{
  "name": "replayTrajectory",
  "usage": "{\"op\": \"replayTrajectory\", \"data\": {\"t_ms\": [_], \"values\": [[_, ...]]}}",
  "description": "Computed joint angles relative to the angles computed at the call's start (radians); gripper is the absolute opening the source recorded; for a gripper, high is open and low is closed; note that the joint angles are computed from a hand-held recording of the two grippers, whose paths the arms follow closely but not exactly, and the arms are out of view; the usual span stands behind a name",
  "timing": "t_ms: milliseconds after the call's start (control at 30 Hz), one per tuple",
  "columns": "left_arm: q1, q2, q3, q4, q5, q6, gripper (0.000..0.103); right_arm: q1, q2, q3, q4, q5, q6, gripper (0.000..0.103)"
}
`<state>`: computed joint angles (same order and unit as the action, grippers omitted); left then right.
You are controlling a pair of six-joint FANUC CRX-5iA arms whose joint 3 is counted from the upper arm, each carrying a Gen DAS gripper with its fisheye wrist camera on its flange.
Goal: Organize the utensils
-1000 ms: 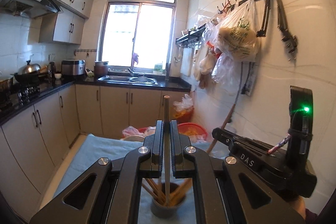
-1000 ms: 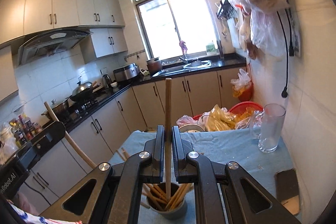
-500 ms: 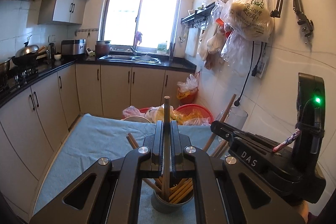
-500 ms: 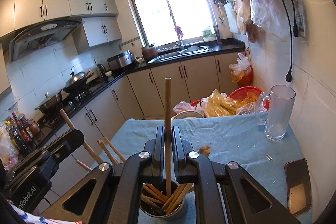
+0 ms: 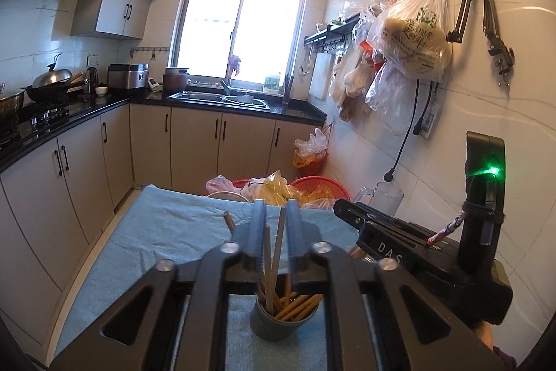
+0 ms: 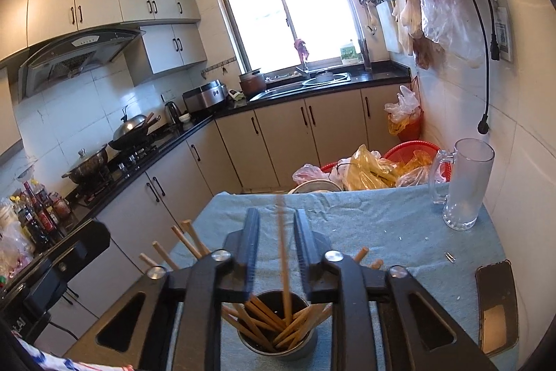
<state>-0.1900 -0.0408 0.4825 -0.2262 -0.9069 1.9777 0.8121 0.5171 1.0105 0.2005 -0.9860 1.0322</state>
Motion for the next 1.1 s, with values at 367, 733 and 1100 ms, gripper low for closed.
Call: {"op": "replayTrajectory", "data": {"t_ms": [367,733,1100], "values": [[-0.04,-0.111,-0.061,-0.1,-0.018,0.061,0.043,0.029,-0.108,-0.145,0.045,0.068,-0.038,0.038],[-0.089,-0.165,-0.107,-0.213,-0.188,0.117,0.068,0.065,-0.273,-0.437,0.141,0.115,-0.148,0.056],[-0.099,-0.197,-0.18,-0.224,-0.297,0.147,0.077,0.071,-0.381,-0.647,0.087,0.071,-0.269,0.06]]}}
